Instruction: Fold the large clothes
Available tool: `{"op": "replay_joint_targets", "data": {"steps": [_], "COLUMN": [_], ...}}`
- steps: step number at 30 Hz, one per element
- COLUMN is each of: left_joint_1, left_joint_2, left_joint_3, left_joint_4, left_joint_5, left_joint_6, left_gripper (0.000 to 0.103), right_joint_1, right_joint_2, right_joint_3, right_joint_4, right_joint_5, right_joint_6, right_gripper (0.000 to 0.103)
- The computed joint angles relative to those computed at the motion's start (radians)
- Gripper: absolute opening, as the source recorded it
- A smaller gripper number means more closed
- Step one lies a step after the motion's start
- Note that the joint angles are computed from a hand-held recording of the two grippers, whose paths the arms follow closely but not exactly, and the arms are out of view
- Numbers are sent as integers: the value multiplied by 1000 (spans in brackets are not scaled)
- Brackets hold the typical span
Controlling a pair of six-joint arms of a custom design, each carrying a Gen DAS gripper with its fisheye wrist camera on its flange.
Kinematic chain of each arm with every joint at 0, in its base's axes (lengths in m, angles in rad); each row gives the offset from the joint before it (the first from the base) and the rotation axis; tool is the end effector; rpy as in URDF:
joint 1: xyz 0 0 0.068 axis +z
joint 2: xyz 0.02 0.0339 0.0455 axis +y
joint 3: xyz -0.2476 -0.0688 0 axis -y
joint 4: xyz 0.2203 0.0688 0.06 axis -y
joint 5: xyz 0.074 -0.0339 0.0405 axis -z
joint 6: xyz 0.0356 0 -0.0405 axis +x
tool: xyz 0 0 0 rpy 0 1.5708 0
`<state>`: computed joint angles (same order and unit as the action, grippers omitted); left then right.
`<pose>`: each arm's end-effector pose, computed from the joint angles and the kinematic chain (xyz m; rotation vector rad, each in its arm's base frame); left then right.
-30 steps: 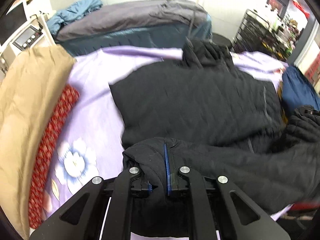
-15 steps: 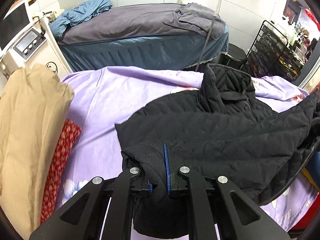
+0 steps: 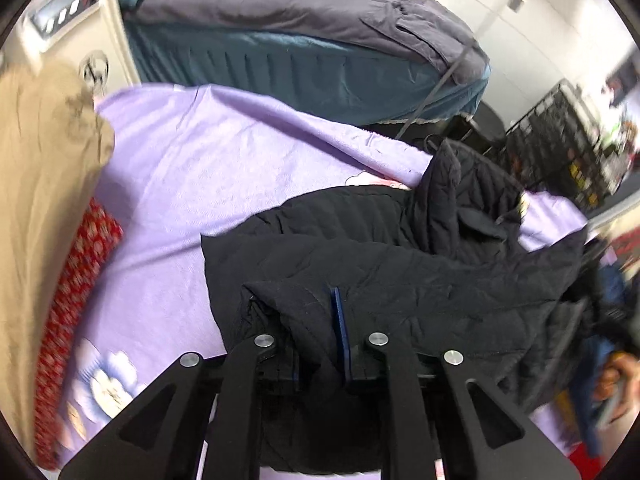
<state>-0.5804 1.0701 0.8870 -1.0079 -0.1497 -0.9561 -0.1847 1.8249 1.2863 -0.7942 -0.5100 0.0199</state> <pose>0.1444 -0.0883 0.2482 -0.5540 2.7017 -0.2196 0.3245 -0.0430 0.1895 0.1980 2.7779 0.6958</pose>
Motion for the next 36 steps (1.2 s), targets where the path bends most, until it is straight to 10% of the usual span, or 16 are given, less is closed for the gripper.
{"op": "replay_joint_targets", "data": {"steps": [8, 10, 12, 23, 30, 36], "left_joint_1": [190, 111, -69, -801, -936, -940], "left_joint_2": [-278, -272, -230, 110, 353, 534], "left_joint_3": [-37, 22, 110, 145, 199, 322], "left_joint_4": [-51, -147, -309, -442, -277, -249], "left_joint_5": [200, 55, -195, -292, -226, -236], "left_joint_6": [-49, -116, -278, -823, -823, -732], "left_gripper": [34, 69, 82, 83, 83, 83], "right_joint_1": [1, 6, 11, 13, -86, -49], "right_joint_2": [86, 97, 103, 86, 44, -159], "right_joint_3": [59, 69, 71, 86, 51, -19], "right_joint_4": [-24, -28, -26, -64, -67, -20], "right_joint_5": [-14, -8, 3, -19, -262, -131], "right_joint_6": [42, 51, 60, 132, 207, 176], "right_gripper": [11, 11, 11, 24, 76, 82]}}
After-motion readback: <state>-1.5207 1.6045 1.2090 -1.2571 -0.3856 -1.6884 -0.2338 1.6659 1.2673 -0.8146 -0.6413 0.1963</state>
